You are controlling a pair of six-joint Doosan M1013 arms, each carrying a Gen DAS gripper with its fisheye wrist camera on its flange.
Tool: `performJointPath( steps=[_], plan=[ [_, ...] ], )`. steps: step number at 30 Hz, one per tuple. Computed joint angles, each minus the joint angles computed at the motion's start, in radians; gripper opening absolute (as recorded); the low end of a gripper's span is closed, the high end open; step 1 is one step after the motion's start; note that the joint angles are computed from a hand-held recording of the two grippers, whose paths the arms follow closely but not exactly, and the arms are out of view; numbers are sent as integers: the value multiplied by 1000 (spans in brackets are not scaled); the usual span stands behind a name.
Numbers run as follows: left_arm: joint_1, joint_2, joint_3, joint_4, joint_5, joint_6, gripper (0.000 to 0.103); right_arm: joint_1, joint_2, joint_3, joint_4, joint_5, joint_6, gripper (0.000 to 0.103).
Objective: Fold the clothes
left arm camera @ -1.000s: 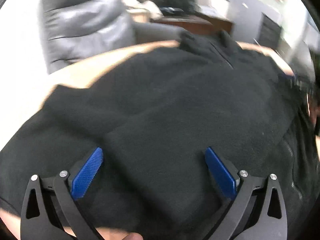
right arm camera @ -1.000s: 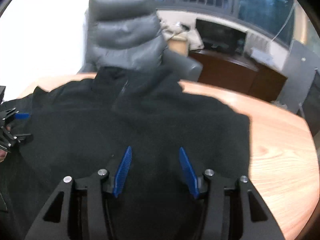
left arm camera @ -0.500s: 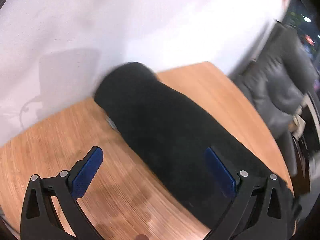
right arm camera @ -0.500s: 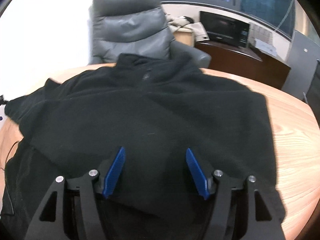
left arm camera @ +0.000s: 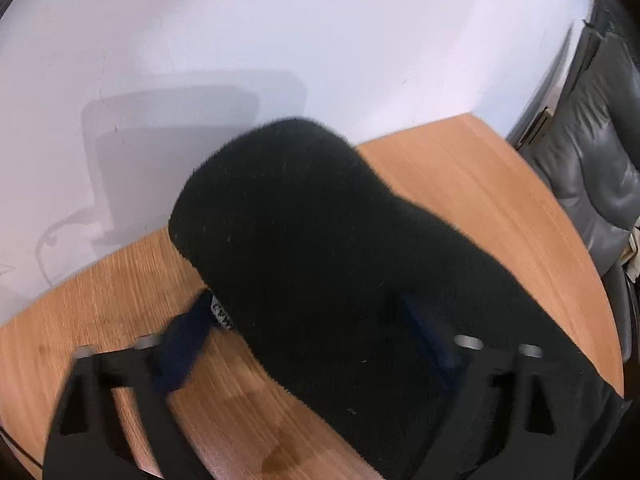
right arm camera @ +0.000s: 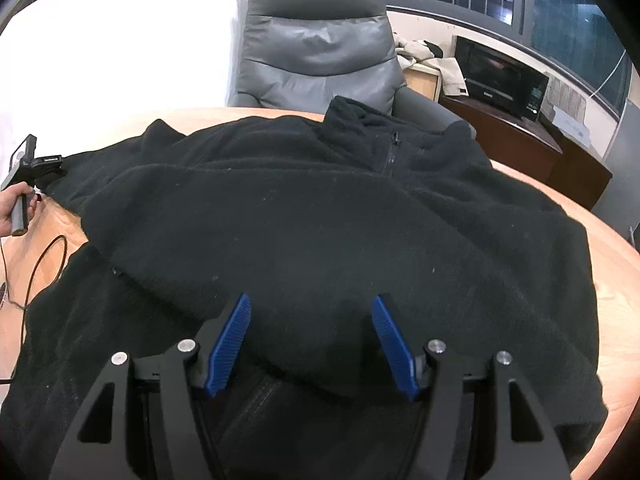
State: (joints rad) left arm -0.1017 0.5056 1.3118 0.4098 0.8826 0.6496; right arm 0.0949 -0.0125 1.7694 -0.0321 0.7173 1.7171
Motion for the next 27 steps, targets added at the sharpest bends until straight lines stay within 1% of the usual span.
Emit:
performJointPath(
  steps=[1, 2, 3, 4, 6, 10, 12, 14, 17, 19, 20, 21, 25, 27],
  plan=[
    [-1, 1, -6, 0, 5, 4, 51, 0, -2, 3, 1, 1, 6, 68],
    [2, -1, -8, -20, -5, 14, 40, 0, -6, 6, 4, 0, 12, 68],
    [7, -4, -12, -56, -15, 33, 19, 0, -10, 10, 7, -1, 17, 68],
    [12, -7, -15, -98, -26, 56, 14, 1, -15, 13, 10, -3, 21, 68],
    [10, -25, -8, -132, -59, 69, 12, 1, -26, 20, 14, -7, 21, 68],
    [-22, -96, 21, -214, -201, 145, 11, -6, -60, 35, 31, -37, 13, 68],
    [-52, -129, 18, -295, -262, 229, 11, -14, -83, 43, 45, -60, 6, 68],
    [-94, -156, 14, -381, -300, 319, 11, -28, -112, 49, 66, -91, 4, 68],
    [-186, -190, 11, -551, -347, 512, 11, -61, -155, 54, 122, -138, -12, 68],
    [-254, -187, -14, -657, -346, 633, 11, -89, -182, 56, 165, -162, -38, 68],
    [-295, -194, -5, -686, -346, 667, 11, -104, -195, 55, 180, -168, -49, 68],
    [-336, -195, -3, -705, -341, 689, 11, -121, -208, 55, 200, -173, -65, 68],
    [-483, -148, -27, -663, -271, 664, 11, -212, -261, 66, 335, -191, -181, 68],
    [-528, -137, -5, -633, -249, 650, 11, -259, -276, 74, 381, -187, -220, 68]
  ],
)
